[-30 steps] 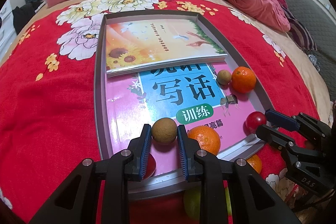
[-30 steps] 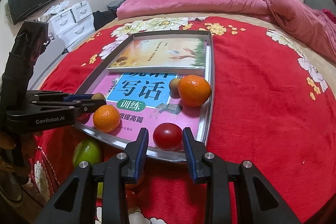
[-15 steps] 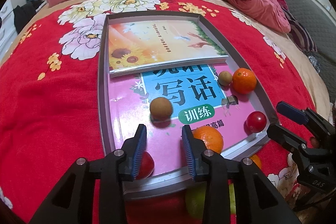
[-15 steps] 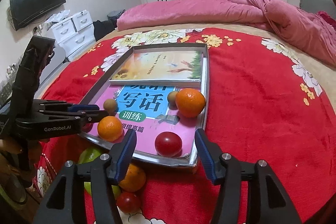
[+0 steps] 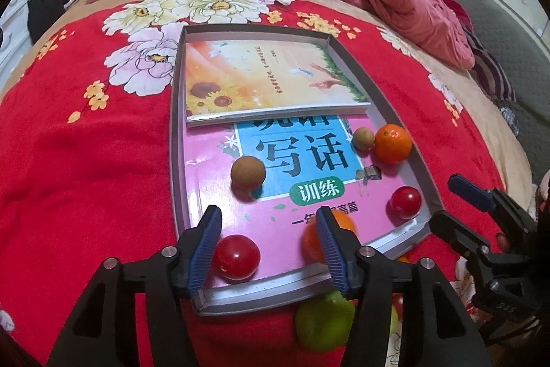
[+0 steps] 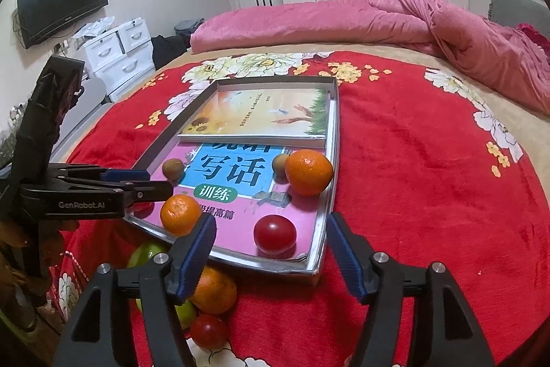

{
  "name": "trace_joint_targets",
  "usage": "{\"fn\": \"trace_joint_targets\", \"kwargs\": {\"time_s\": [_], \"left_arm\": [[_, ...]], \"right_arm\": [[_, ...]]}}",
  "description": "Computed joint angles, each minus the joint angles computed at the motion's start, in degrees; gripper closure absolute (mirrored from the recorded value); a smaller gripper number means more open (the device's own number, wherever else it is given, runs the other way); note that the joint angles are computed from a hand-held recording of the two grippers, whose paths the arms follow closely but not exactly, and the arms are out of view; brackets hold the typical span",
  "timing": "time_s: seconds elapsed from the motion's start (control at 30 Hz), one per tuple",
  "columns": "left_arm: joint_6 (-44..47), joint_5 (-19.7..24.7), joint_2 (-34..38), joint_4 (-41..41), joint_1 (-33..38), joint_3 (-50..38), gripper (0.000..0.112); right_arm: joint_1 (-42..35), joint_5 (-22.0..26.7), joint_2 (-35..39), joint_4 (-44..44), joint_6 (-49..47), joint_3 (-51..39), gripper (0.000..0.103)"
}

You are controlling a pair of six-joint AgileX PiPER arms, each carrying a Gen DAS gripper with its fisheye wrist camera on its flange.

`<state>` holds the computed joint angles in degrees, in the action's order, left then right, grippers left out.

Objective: Organize fruits
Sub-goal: 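Pull both open tools back from the tray rim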

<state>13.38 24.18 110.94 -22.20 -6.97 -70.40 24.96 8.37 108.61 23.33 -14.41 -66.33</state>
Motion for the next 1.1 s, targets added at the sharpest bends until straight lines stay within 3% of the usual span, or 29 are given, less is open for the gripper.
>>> {"fn": "trace_joint_targets", "kwargs": {"time_s": [0.7,0.9,1.1], "left_arm": [[2.69,-1.2,-5.45,-4.17,1.08,3.56,0.038],[6.89,-1.18,-6.98,-9.13,2.04,4.79,0.037],[8.06,-1.29,-8.21,-10.23,2.36,5.82,0.037]], "right_arm": [[-0.43,-2.18,-1.74,-5.2,6.81,1.55,0.024],[-0.76,-2.58,-2.41,-7.67,9.78,2.09,0.018],[-1.16,-2.85,-2.94,-1.65,3.97,2.46,0.018]]}}
